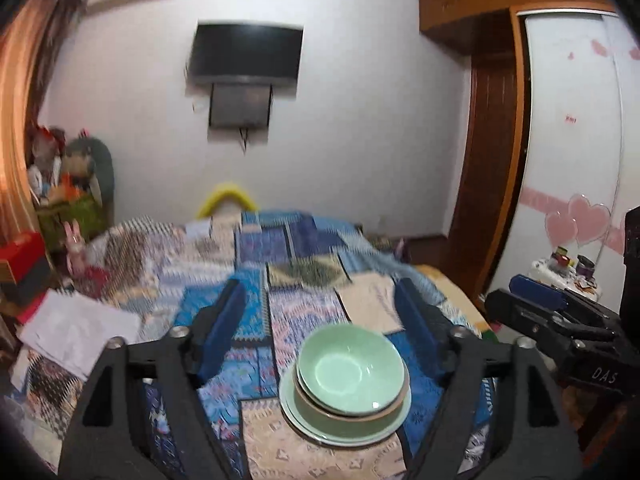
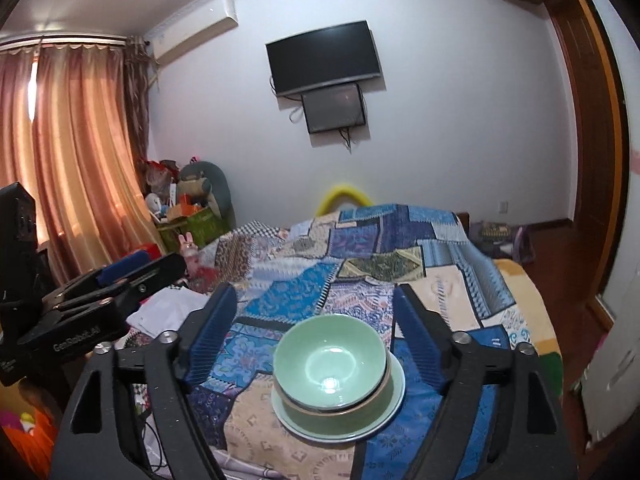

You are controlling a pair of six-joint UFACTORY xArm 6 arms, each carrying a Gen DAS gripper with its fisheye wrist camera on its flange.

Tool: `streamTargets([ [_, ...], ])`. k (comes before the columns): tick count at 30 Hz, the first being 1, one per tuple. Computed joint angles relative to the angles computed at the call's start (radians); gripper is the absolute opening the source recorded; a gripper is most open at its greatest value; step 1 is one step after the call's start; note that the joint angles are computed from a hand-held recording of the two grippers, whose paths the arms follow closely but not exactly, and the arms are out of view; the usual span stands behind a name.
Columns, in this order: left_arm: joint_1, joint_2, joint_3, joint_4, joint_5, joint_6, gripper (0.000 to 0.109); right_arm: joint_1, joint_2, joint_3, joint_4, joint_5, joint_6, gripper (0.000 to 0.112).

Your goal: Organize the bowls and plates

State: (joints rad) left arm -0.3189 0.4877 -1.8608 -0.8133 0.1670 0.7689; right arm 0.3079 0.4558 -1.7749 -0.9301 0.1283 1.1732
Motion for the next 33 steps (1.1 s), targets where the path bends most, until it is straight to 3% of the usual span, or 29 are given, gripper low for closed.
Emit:
streamTargets([
  [9,-0.043,-0.068,0.051,-0.486,-0.134,0.496,0.102,0.004,-0.009,-0.024,-0.289,0.006,0.261,0.102],
  [11,-0.045,-0.069,0.049,-0.526,-0.139,0.544,0.103,0.005,-0.003,-0.036,-0.317,0.013,0.288,0.103],
  [33,-0.042,-0.082,0.074,-0.625,-0.128,0.639,0.103,0.014,-0.002,-0.027,-0.312,0.024,0.303,0.103],
])
